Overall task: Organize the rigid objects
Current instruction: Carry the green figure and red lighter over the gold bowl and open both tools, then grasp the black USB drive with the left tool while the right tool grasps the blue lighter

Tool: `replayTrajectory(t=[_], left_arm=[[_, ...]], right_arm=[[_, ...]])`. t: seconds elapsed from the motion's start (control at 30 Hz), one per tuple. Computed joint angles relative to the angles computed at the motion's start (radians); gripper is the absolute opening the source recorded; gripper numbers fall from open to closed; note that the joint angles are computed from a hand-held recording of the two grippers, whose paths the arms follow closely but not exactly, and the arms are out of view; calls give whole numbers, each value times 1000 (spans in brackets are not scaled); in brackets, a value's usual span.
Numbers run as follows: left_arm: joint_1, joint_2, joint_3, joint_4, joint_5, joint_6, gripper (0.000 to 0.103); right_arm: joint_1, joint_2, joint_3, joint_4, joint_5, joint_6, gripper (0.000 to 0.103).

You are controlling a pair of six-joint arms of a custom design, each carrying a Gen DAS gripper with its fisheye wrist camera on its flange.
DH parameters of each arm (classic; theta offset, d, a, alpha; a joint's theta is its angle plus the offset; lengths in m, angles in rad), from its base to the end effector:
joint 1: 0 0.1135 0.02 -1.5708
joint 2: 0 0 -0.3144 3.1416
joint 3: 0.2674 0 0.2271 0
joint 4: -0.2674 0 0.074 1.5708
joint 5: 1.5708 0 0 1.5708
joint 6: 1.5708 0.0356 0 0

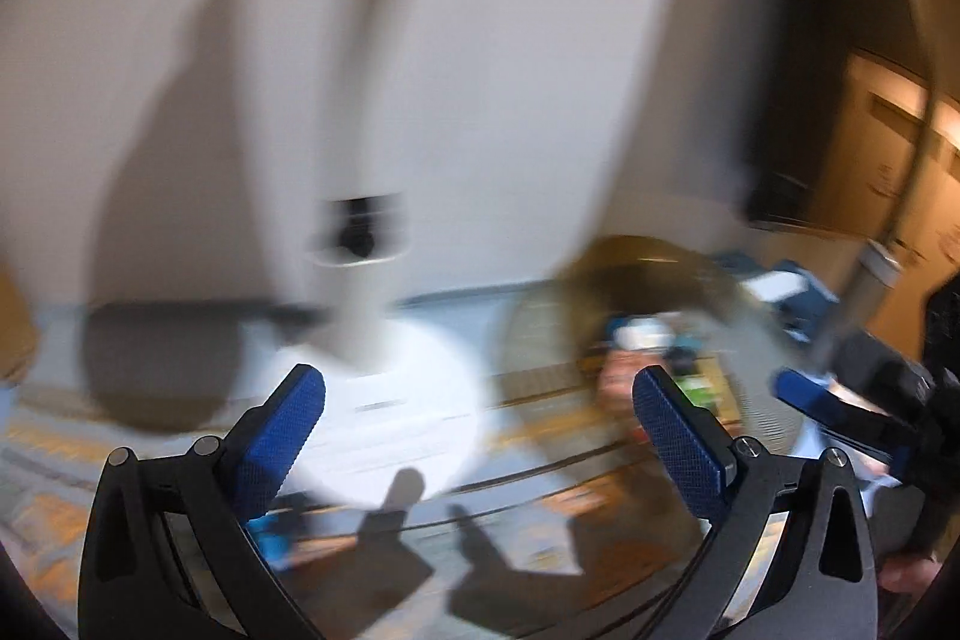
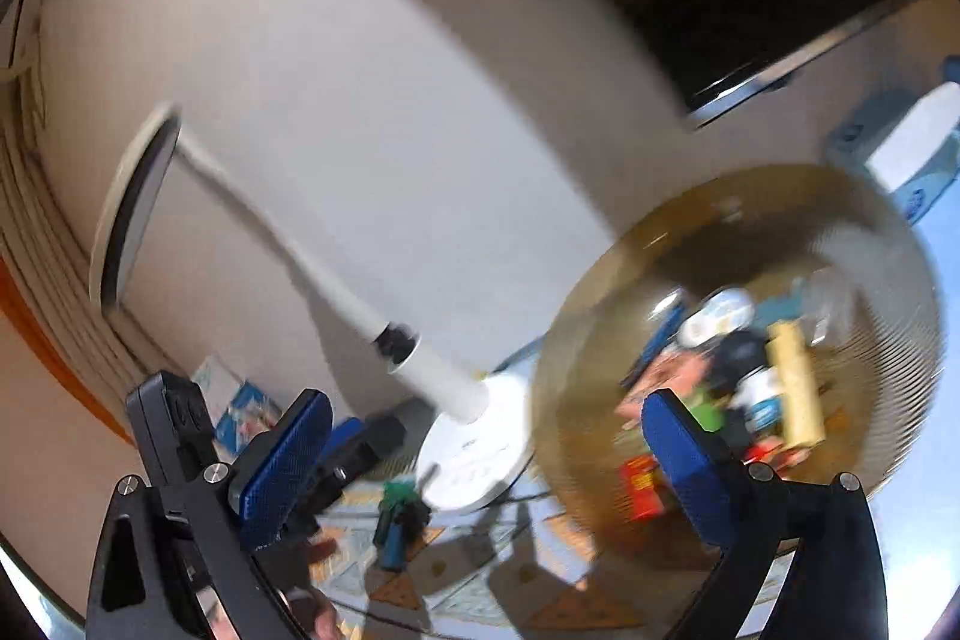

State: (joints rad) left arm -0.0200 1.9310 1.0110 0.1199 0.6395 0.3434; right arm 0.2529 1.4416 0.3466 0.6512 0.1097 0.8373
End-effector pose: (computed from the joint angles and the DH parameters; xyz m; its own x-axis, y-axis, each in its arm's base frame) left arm 0.3822 -0.0289 0.1962 -0.5300 0.2808 -0.8001 0.6480 0.7427 -0.1686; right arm 0.2255 0.0543 0.2111 -0.3919 0.6613 -0.6395 0.2064 0.7406 0.6394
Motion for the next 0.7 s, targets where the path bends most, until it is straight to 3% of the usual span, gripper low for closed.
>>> replayTrajectory(t=[0.2,0.3,0.43,0.53,0.6,0.67,0.7], left_arm=[[208,228,264,-212,-86,96,102],[266,318,339,-239,-115,122,102],[302,376,383,-252,-101,130,102],[326,401,422,-306,-76,174,102],[328,411,424,-310,-77,199,102],[327,415,419,-315,-66,235,102],[322,415,415,-324,-55,260,102]], right_arm=[[261,301,258,-134,110,9,103],[338,482,444,-250,98,-2,103],[397,688,744,-516,127,-60,103],[392,792,904,-649,116,-94,103],[393,837,982,-723,174,-126,103],[392,841,988,-735,206,-124,92],[393,831,965,-710,213,-134,69]])
